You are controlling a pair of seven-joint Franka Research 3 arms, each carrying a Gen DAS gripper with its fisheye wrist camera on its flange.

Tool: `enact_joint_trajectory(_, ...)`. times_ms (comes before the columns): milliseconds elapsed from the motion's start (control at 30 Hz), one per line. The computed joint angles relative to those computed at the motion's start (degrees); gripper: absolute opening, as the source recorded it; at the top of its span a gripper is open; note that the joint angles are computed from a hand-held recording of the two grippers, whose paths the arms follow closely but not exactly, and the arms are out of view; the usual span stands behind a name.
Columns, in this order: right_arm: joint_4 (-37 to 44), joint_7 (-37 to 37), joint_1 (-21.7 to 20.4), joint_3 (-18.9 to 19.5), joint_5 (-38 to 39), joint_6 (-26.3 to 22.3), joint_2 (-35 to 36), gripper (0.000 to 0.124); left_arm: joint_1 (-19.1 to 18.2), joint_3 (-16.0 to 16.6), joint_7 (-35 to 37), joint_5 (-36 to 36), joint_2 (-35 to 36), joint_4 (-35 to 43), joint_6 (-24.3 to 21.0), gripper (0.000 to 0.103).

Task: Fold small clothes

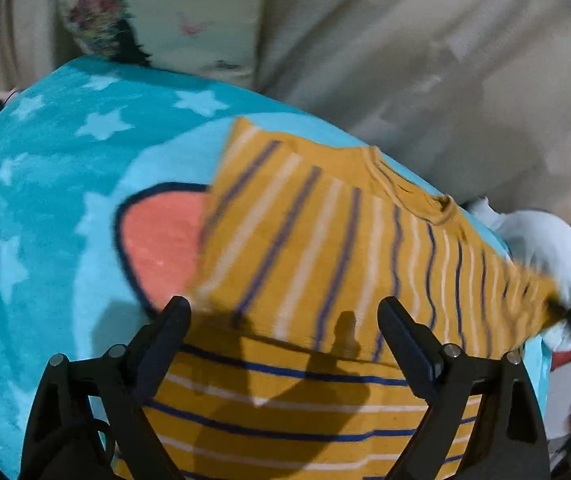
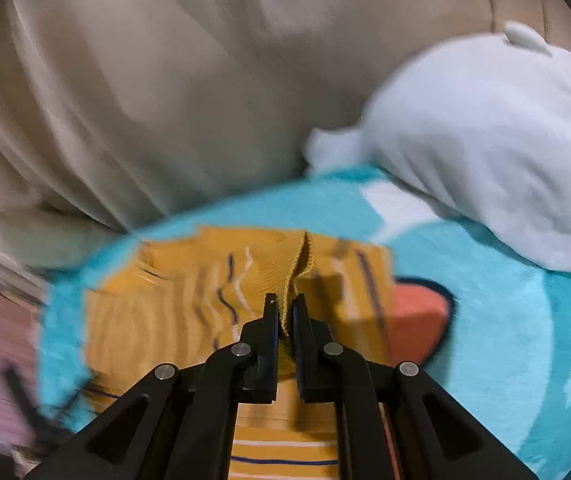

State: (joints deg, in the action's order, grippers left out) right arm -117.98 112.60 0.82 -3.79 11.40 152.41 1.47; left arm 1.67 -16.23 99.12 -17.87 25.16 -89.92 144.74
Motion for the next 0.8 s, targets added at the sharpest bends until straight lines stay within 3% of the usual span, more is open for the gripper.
enact_joint_trajectory(133, -0.5, 1.9, 0.2, -0.3, -3.6, -4.5, 2.1, 0.012, 1.7, 0.2, 1.2, -1.2, -2.1, -1.6, -2.6, 0.094)
enact_joint_trajectory(267, -6.8, 7.4, 0.0, -0.3, -6.1, 1.4, -3.0, 0.033, 3.4, 0.3, 4.1, -4.9, -4.8, -3.4, -3.3, 0.094)
enact_joint_trajectory(400, -10.1, 21.7, -2.2, 1.3, -17.8, 2.8, -6.4, 0.034, 2.4, 1.0, 5.4, -4.9, -2.2, 1.1, -3.8, 0.094)
enact_joint_trajectory(567, -6.4, 13.8, 0.1, 1.5, -7.4, 2.0, -1.9, 0.034, -1.9, 3.2, 1.9, 4.1, 5.2, 9.9, -4.2, 0.094)
enact_joint_trajectory(667, -2.2, 15.8, 1.3, 1.1, -11.0, -3.5, 2.5, 0.043, -3.7, 4.7, -1.8, 10.1, 10.3, 16.1, -9.1, 0.094)
enact_joint_trajectory(733, -3.2, 17.3, 1.7, 0.5, -10.3, -3.1, 2.0, 0.043, -2.8, 4.1, -3.0, 10.6, 11.5, 17.5, -11.7, 0.094)
enact_joint_trajectory(800, -5.0, 17.3, 1.8, 0.4, -9.0, -2.8, -0.2, 0.043, -0.8, 2.6, -1.7, 9.0, 9.6, 14.6, -10.2, 0.094)
